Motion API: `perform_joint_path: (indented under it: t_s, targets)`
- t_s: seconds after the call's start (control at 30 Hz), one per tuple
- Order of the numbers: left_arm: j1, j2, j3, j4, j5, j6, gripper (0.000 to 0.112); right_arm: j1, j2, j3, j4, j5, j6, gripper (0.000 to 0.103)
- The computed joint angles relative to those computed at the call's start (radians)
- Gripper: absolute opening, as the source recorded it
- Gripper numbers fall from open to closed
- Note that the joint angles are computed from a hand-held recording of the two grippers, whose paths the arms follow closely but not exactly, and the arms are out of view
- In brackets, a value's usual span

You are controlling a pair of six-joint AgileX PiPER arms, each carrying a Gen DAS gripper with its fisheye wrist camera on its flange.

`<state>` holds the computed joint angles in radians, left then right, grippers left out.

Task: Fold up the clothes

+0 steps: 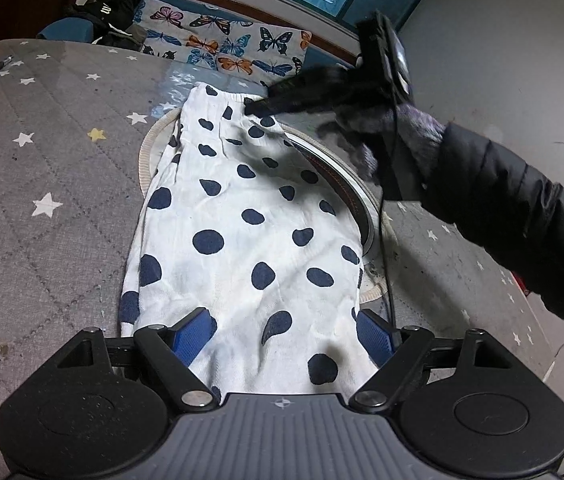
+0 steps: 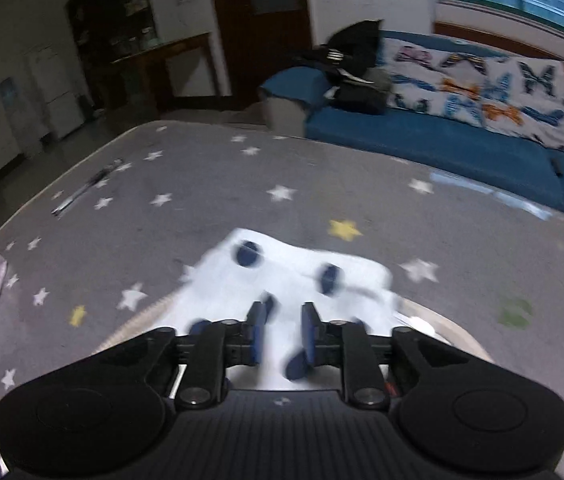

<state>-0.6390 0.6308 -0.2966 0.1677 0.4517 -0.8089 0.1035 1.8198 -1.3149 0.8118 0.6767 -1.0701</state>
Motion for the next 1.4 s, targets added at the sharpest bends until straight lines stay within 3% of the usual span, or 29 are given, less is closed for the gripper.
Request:
perform_joint_path:
  t_s: [0.23,0.3,0.43,0.53,0.63,0.77,0.93,1.4]
  targets:
    - [-0.017,-0.01,0.002,0.027,0.007,-0.045,0.083,0.094,0.087,-0.069,-0.079,-0.063,0.074,0.031]
    - [-0.02,-0.012,-0.001,0.027,0.011,-0.049,0.083,0.084,0.089,-0.08,-0.049,-0.042,0.068,0.032]
    - [-0.024,-0.02,-0.002,0.023,0.018,-0.05,0.083,0.03,0.073,-0.069,0.022,-0.032,0.005,0.048]
    - [-0.022,-0.024,-0.003,0.016,0.019,-0.048,0.083,-0.022,0.075,-0.073,0.041,-0.027,-0.009,0.049]
    - [-0.022,-0.023,-0.007,0.014,0.022,-0.049,0.084,-0.076,0.085,-0.075,0.104,0.006,-0.063,0.05]
    - [0.009,-0.018,-0.012,-0.032,0.022,0.011,0.084,-0.17,0.103,-0.076,0.272,0.12,-0.174,0.057]
    - [0.069,-0.005,-0.018,-0.131,0.015,0.124,0.085,-0.175,0.13,-0.118,0.173,0.098,-0.126,0.057]
    - [0.012,0.016,-0.049,-0.021,0.051,-0.008,0.085,-0.177,0.165,-0.121,0.199,0.1,-0.15,0.055]
